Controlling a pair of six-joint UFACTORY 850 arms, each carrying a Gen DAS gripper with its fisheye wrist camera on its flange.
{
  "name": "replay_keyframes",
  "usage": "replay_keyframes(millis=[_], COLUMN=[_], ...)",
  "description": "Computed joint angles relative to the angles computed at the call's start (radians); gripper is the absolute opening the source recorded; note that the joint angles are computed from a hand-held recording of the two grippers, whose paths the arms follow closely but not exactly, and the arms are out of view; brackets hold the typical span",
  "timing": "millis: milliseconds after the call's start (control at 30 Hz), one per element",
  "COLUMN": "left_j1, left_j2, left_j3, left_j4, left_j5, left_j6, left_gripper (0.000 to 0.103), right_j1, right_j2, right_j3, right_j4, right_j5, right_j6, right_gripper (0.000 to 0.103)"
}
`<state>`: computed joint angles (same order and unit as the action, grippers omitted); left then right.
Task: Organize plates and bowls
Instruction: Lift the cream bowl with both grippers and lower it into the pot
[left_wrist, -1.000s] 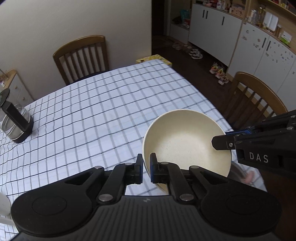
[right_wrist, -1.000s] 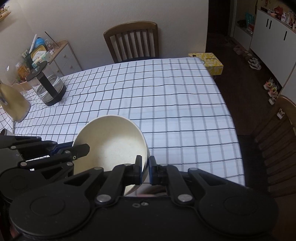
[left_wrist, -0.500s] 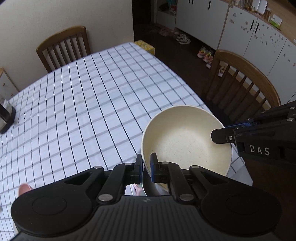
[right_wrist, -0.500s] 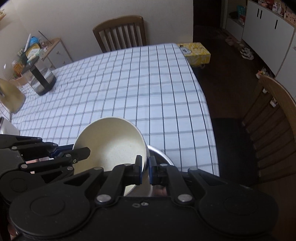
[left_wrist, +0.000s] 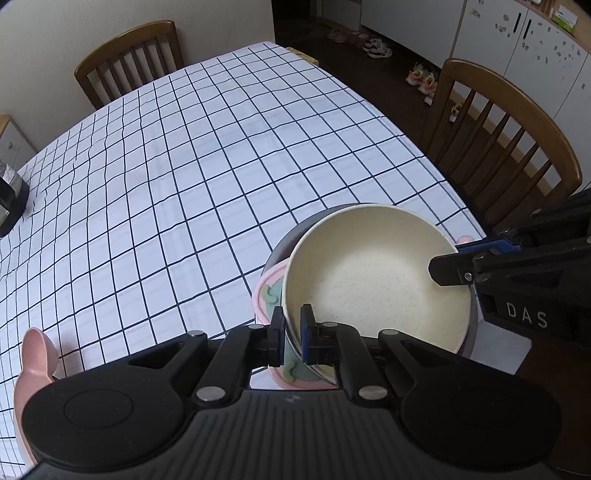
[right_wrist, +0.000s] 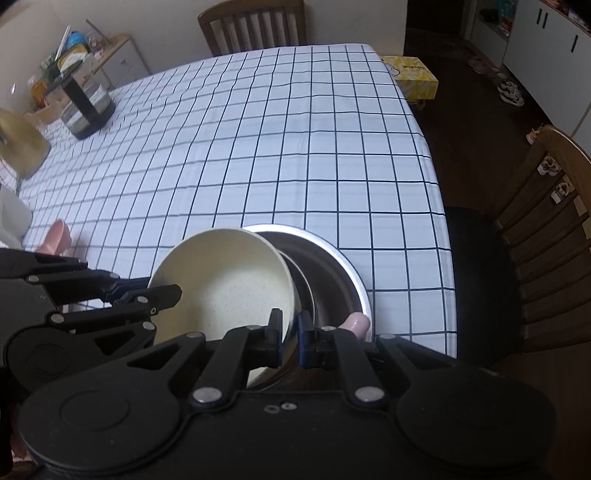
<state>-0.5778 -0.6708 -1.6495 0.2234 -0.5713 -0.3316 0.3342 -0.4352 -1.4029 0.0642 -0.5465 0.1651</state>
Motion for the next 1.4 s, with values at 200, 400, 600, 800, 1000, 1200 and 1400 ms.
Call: replay_keyframes(millis=[200,400,600,800,1000,1200,1400], left_j1=[-0.002,0.003,0.008,0.026,0.037,0.053,0.065], left_j2=[-0.010,-0.020,-0.023,-0.015,0.014,0.067,0.102], left_j3=[-0.001,-0.009,-0.015,-0.010,0.018,0.073,0.110], left_j4=[0.022,-0.001,-0.022,-0.093,-0.130,-0.171,-0.195], left_j5=[-0.002,-0.007,-0.008,-0.002,0.033,0.100,0.146], left_j6=[-0.011,0.009,0.031,0.075,0.095,0.109,0.134], left_gripper=[0.007,0.007,0.007,0.007,0.008,0.008,0.012], right_j1=[0.009,0.013,0.013,0.013,0.009,0.007,0.008], right_j2=[-0.014,-0.025,-0.031,-0.033,-0.022,0.007,0.047], right_j3=[-0.007,-0.016,-0.023,-0.030,-0.029,-0.011,0.018], right_j4=[-0.032,-0.045,-0.037,-0.022,0.011,0.040,0.052], right_j5=[-0.009,-0.017,-0.021,-0.023,-0.013,0.008,0.032], right_j6=[0.002,0.003,-0.001,-0.010,-0.047,-0.084,-0.103], right_gripper=[0.009,0.010,0.016,0.022,0.026,0.033,0.042])
